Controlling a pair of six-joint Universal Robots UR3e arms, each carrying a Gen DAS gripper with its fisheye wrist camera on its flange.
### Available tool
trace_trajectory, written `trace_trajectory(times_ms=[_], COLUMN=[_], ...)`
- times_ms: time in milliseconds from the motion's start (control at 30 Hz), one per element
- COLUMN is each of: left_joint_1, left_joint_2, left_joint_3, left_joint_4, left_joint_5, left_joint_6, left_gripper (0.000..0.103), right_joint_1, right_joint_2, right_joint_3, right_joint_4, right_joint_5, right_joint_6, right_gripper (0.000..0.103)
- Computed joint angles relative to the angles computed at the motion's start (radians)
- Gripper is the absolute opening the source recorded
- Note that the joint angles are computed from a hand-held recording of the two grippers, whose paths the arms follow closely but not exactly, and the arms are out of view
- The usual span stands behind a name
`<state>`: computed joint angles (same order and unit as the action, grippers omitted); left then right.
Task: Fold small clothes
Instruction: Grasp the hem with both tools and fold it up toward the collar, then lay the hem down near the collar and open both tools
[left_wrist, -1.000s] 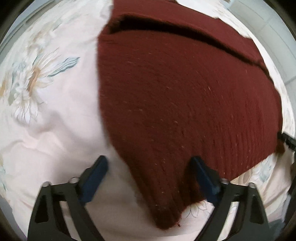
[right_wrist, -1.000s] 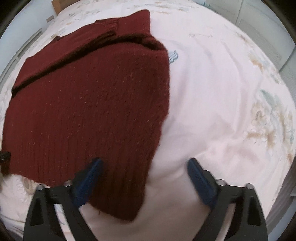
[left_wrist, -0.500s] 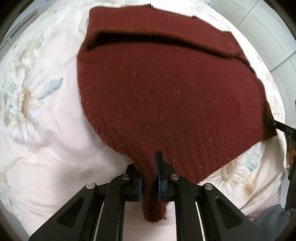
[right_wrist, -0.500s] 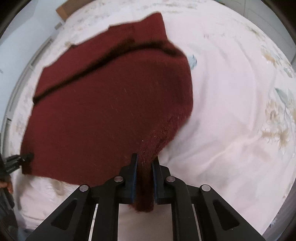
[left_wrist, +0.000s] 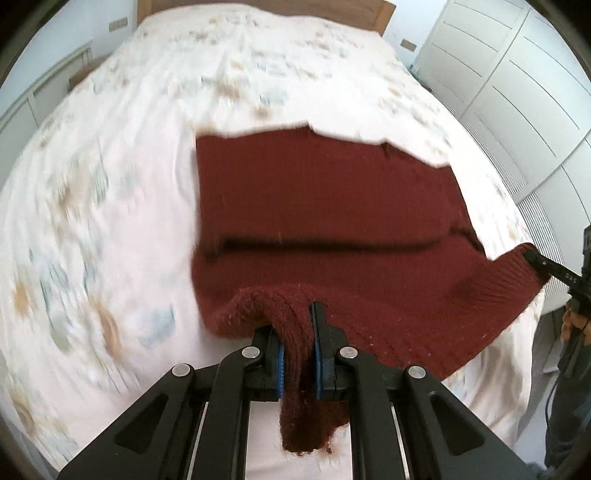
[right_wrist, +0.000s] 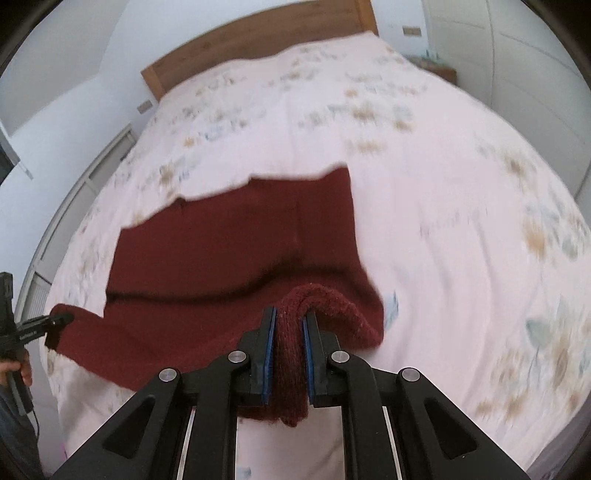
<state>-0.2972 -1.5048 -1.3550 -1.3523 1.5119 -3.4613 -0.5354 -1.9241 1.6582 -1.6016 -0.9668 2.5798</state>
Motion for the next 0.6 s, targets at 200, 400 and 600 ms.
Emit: trace_trajectory(times_ms=[200,400,600], left_joint_1=[0.061,0.095,0.099], left_joint_2=[-0.183,-0.437,-0.663], left_joint_3=[0.293,0.589,0.798], left_joint_4=[-0.103,-0.183,-0.26], left_joint_5=[0.059,0.085,0.164], left_joint_6=[0.051,0.048,0.03], left_gripper=[0.009,0.009,0.009], right_joint_1=[0.189,0.334,0.427], right_joint_2=[0.282,0.607,0.892], right_joint_3=[-0.221,-0.557,-0.835], right_joint_4=[-0.243,-0.266,-0.218], right_joint_5=[-0.069,-0.188,-0.314], right_joint_6=[0.218,0.34,0.405], right_gripper=[0.013,0.013,0.013])
